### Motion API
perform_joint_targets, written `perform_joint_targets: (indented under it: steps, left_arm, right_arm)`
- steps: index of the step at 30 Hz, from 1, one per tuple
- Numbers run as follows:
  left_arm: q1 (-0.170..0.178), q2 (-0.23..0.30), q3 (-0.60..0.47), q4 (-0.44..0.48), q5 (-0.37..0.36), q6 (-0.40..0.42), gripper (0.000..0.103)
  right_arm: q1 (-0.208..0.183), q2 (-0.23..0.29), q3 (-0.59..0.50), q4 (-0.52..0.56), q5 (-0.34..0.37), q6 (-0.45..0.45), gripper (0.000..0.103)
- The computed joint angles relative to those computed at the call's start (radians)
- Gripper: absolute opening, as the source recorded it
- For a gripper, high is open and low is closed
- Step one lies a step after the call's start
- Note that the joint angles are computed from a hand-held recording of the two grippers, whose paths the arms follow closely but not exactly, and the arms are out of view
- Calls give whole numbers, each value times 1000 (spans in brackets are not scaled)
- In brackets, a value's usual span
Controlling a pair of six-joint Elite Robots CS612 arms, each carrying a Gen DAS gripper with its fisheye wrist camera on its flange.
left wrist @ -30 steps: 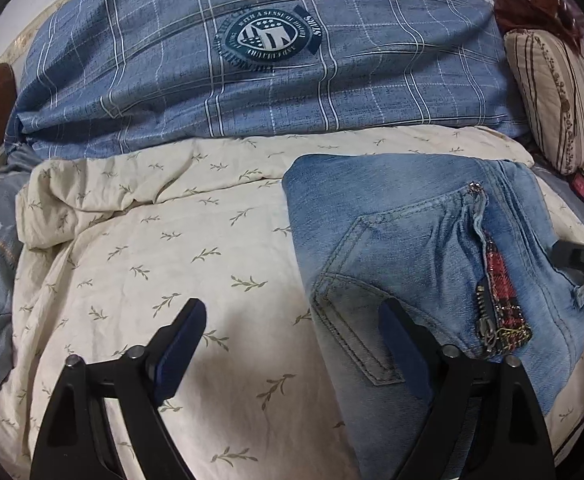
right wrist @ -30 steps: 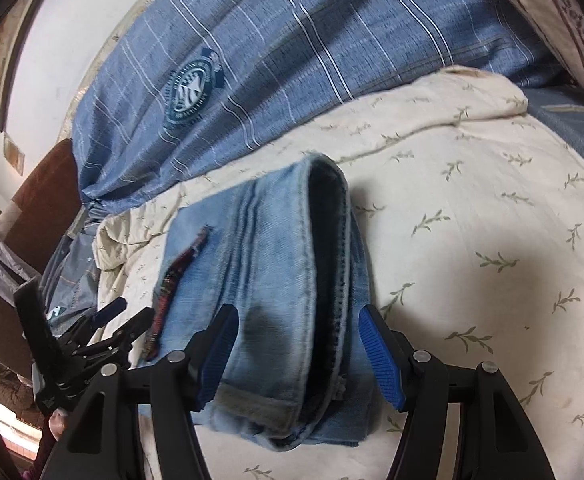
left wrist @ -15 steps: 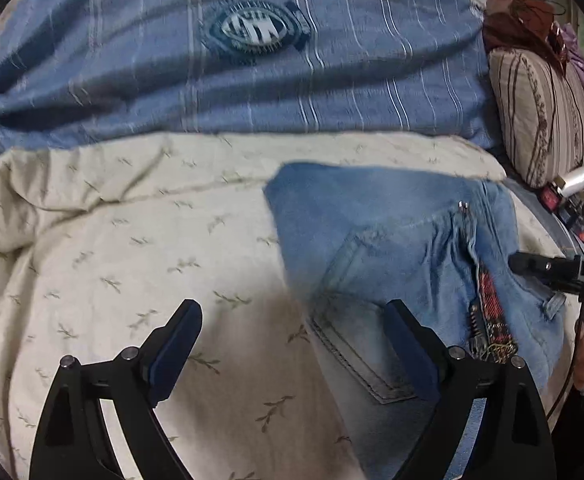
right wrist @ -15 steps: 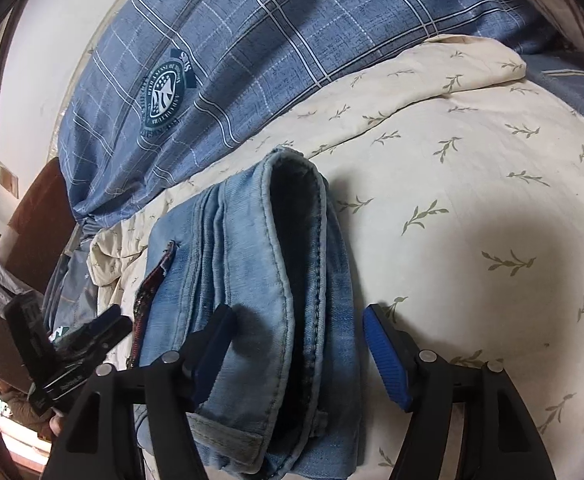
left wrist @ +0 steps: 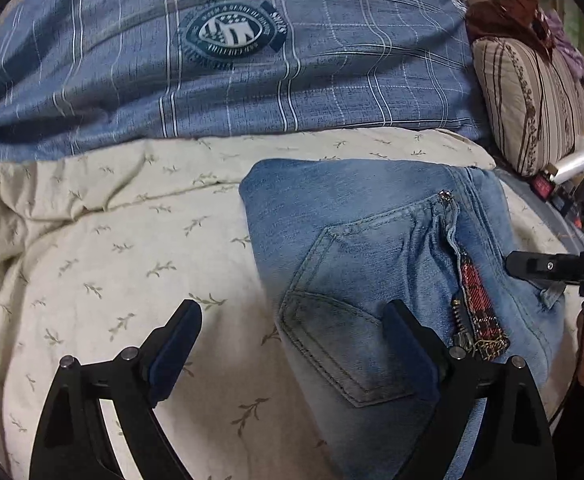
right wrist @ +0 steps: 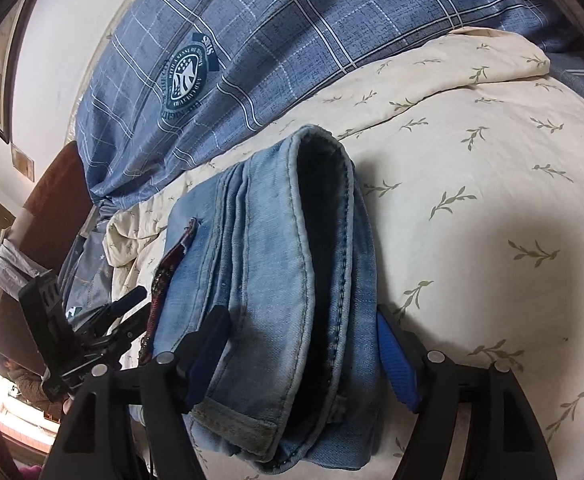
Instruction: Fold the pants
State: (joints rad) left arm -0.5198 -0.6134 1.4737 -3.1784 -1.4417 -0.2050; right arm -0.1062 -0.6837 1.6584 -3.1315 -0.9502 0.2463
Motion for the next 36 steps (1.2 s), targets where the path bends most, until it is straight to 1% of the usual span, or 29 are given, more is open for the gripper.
perform_joint_targets:
  steps: [6,9,15,18,22,26,29,36]
  left_arm:
    - [0,-3,0,11,1,-6,93]
    - [-1,-12,2,28,-17,-10,93]
    - [-19,-28,18,3,8,18,93]
    - [-23,-28,16,22,9,18,93]
    - [-19,-23,11,27,-15,-1,93]
    - [-7,-14,2,34,-57,-51,93]
    - [-9,-10,-2,36,-42,-52,94]
    - [-9,-7,-5,28,-32,-39,94]
  right_arm:
    - [5,0,-1,-4,-17,-5,75]
    - [4,-1,-1,-3,-17,-5,75]
    - [4,0,-4,4,-15,-12,75]
    - [4,-1,0,3,-16,-16,75]
    - [3,-6,7,3,-18,-18,75]
    - [4,-5,7,-1,-20,-15,75]
    - [4,-6,10,-7,-22,-14,75]
    - [7,-6,9,-8,-32,-10,75]
